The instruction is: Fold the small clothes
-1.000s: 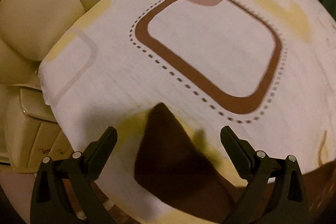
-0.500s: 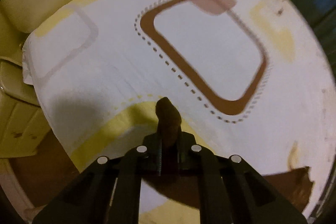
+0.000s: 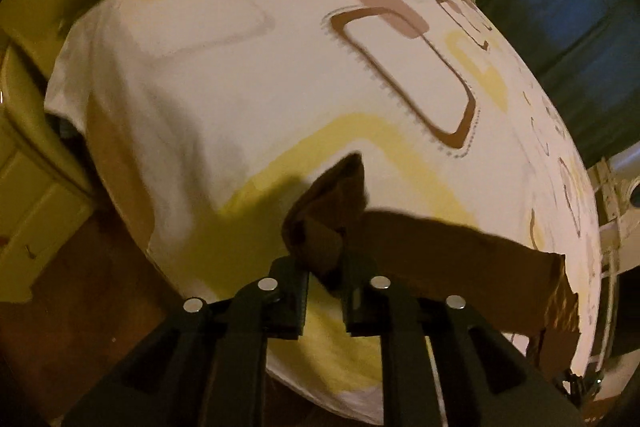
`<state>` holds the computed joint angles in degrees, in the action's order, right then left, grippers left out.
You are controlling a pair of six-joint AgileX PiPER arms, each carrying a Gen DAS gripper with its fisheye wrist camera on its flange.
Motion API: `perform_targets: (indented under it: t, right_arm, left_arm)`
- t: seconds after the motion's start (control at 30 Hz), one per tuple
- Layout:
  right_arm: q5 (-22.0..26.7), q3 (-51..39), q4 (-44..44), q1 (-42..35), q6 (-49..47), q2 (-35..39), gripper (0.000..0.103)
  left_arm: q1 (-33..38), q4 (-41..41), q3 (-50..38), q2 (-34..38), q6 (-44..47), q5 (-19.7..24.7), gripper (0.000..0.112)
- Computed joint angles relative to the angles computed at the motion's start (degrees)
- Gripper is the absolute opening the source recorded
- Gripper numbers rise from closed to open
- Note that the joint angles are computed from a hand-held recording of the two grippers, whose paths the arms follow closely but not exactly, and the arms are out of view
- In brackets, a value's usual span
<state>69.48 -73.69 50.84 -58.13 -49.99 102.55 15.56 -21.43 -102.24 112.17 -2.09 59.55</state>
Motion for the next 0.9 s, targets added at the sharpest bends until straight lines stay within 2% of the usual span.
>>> perform_targets:
  t: [0.13,0.2,0.4,0.5,0.63,0.73,0.83,0.9]
  right_arm:
    - [-0.41,0.59,0.02,-0.11,-0.05,-0.36,0.051]
    - [-0.59,0.92,0.0,-0.16,-0.38,-0.55,0.051]
    - [-2.23,2.27,0.03,0.21,-1.03,-1.59,0.051]
    - [-3.25,3.2,0.03,0.51,-1.22,-2.29,0.051]
    - [-3.88,3.83,0.04,0.59,-1.25,-2.77,0.051]
    - [-4.09,4.36,0.04,0.55,-1.39,-3.2,0.051]
    - [-4.06,4.24,0.06,0.54,-1.39,-3.11,0.051]
    - [-4.03,4.24,0.26,0.44,-1.46,-3.02,0.052]
  left_arm:
    - [2.77,-2.61,10.96,-4.07,3.04,-8.48,0.031]
    - [4.41,-5.78,13.93,-4.98,5.42,-10.2,0.034]
    - [7.11,-12.54,16.27,-4.59,12.03,-13.47,0.053]
    - [7.41,-17.24,16.12,-3.44,17.03,-13.75,0.056]
    - [7.32,-18.41,15.08,-0.45,18.49,-13.22,0.056]
    - [8.79,-25.01,17.64,-0.69,22.71,-14.13,0.056]
    - [10.65,-32.08,18.9,-0.64,26.91,-9.78,0.052]
    - [10.15,-31.49,19.59,-1.37,28.4,-8.89,0.051]
